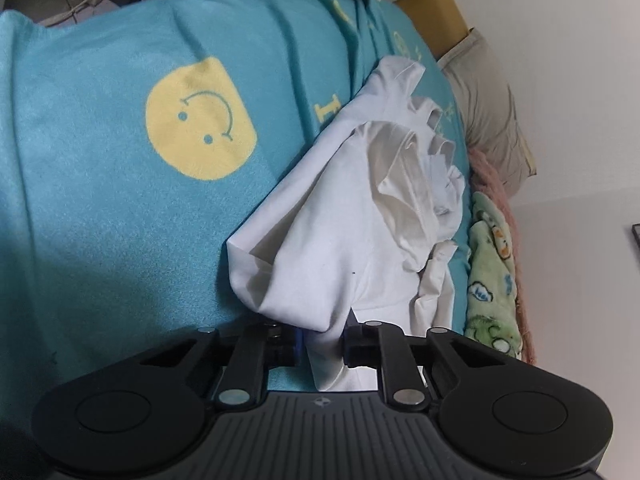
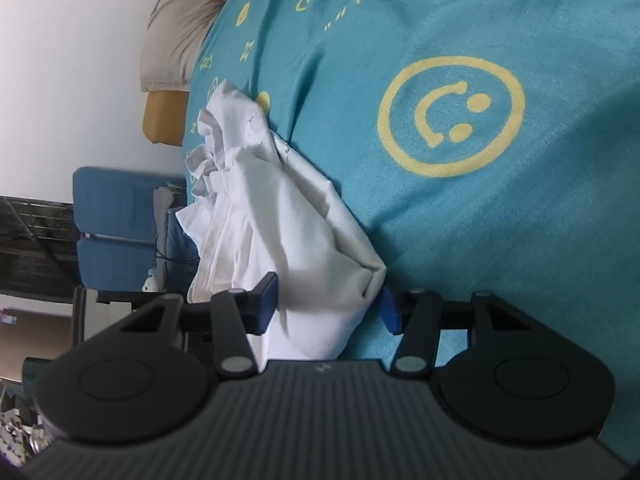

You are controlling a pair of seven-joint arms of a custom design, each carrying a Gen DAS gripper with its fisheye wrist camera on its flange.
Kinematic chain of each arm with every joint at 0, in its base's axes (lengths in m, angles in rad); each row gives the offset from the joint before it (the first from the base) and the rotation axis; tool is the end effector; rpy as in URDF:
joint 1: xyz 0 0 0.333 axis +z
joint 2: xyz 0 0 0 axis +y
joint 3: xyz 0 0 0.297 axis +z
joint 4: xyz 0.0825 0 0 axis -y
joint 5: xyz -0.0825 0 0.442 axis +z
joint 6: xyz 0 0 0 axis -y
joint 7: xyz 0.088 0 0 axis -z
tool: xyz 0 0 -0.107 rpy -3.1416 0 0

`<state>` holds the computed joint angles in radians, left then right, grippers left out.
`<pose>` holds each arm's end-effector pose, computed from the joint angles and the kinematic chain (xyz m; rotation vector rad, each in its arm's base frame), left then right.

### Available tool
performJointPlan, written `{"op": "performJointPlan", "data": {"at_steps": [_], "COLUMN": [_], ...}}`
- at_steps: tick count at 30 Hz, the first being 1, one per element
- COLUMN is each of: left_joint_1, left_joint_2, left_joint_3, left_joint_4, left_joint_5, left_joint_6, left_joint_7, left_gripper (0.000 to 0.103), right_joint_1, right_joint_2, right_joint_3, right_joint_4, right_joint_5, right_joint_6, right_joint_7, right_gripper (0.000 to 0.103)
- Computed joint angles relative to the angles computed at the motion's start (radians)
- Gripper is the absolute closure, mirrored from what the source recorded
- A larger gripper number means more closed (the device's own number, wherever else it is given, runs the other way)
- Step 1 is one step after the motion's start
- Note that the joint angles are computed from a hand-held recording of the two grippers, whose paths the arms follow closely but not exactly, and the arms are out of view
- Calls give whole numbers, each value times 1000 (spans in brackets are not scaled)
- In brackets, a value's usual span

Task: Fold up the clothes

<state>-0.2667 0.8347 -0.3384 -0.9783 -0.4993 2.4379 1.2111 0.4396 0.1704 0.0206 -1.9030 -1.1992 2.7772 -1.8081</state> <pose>0.7631 -0.3881 0.4324 1.9680 -1.5618 1.0829 0.5926 0.3390 0.4220 -0.1401 2.1663 -0.0185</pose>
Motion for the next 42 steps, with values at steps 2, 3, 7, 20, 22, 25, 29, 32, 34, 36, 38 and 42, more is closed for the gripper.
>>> {"op": "performJointPlan", "data": {"at_steps": [2, 3, 7, 20, 22, 25, 29, 32, 34, 36, 38, 42], "left_joint_1": [0, -3, 7, 15, 18, 32, 29, 20, 24, 27, 38, 83], "left_joint_2": [-15, -11, 9, -27, -37, -47, -78, -111, -163, -239, -341, -579], "left_joint_3": [4, 7, -5, -8, -11, -30, -33, -31, -30, -16, -9, 7], "left_joint_4": [-16, -6, 15, -27, -33, -22, 24, 53, 26, -30, -138, -404], "left_joint_5": [4, 6, -17, -2, -5, -29, -41, -43, -48, -36, -49, -137], "left_joint_6": [-7, -19, -31, 10, 14, 8, -1, 2, -1, -26, -21, -26], "left_joint_7": [-9, -23, -50, 5, 35, 89, 143, 160, 174, 183, 188, 237], "left_gripper": [76, 72, 50, 86, 89, 92, 93, 93, 93, 93, 93, 93], "right_joint_1": [-1, -2, -4, 21, 21, 15, 0, 12, 17, 21, 27, 44], "right_joint_2": [-1, 5, 38, 20, 9, -8, -31, -66, -105, -141, -178, -244], "right_joint_3": [0, -2, -12, -14, -12, -3, 16, 30, 52, 79, 109, 174], "right_joint_4": [-1, 4, 36, 40, 42, 47, 83, 114, 120, 123, 111, 86], "right_joint_5": [0, -7, -9, 126, 118, 121, 201, 154, 150, 163, 162, 160], "right_joint_6": [11, 28, 90, -12, -22, -38, -89, -150, -208, -267, -318, -417], "right_joint_7": [-2, 5, -12, -226, -233, -257, -371, -386, -426, -462, -462, -438], "right_gripper": [49, 49, 49, 85, 87, 89, 90, 90, 90, 90, 90, 90]}}
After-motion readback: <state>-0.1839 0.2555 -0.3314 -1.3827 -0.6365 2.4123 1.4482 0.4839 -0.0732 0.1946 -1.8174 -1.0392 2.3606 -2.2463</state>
